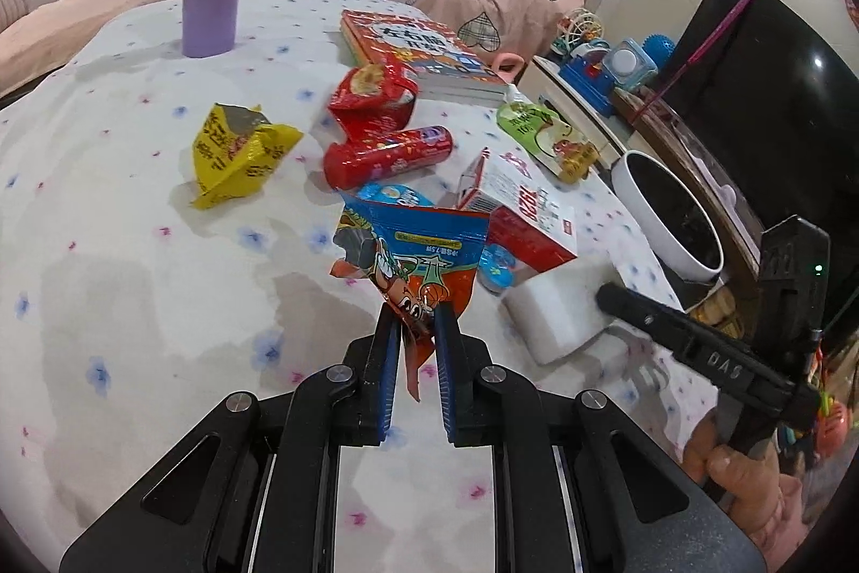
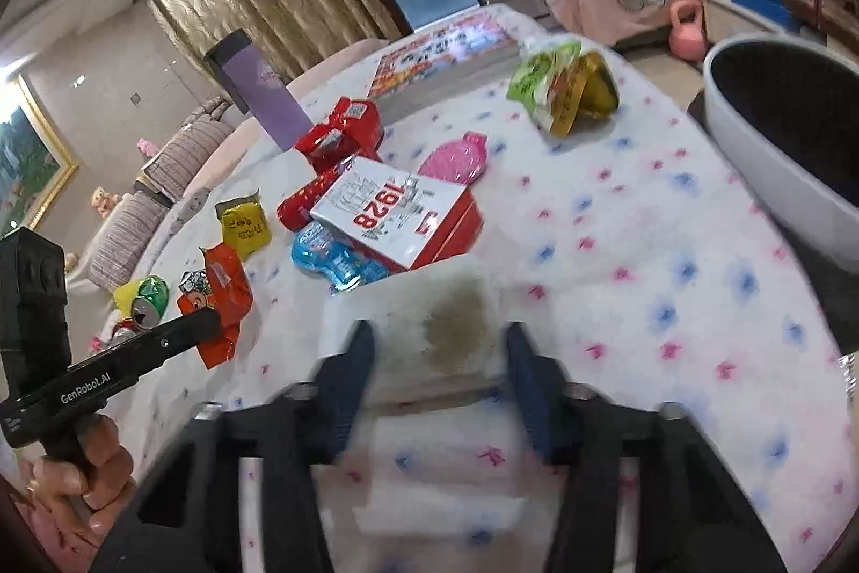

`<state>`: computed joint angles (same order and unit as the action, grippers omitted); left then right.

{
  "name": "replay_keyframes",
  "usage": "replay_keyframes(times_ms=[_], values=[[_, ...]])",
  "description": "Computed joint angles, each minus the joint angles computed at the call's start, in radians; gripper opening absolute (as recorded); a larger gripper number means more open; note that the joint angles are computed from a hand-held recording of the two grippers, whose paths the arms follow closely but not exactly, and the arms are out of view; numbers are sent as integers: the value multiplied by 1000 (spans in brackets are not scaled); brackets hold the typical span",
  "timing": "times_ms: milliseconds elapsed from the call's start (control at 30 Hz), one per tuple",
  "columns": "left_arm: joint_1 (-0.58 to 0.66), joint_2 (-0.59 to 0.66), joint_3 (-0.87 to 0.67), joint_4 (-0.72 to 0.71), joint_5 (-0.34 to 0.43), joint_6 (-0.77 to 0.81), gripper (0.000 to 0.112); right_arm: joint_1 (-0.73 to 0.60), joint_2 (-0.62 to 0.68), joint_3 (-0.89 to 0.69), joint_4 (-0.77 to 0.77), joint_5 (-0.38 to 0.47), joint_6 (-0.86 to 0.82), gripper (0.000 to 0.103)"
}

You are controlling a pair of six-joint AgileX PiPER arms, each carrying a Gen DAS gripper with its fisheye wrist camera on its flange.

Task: Collect trash
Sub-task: 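Grasp the blue-orange snack wrapper with the left tool while the right tool grasps the white sponge, then carry wrapper and sponge over the bin and open both tools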

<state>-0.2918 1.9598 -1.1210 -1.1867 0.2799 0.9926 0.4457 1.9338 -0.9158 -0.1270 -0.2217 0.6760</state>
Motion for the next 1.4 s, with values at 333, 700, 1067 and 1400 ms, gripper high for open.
replay_keyframes(times_ms=[333, 700, 1067, 1400], values=[[-82, -3, -30, 58, 14, -57, 12, -15, -143, 172, 184, -104, -170, 20], [-215, 32, -147, 212, 37, -217, 12, -120, -325, 334, 242, -141, -234, 20], [-333, 127, -391, 502, 103, -492, 12, -304, -447, 392, 131, -98, -201, 20], [-406, 282, -706, 745, 227, -712, 12, -463, -443, 335, -102, -36, -69, 20]])
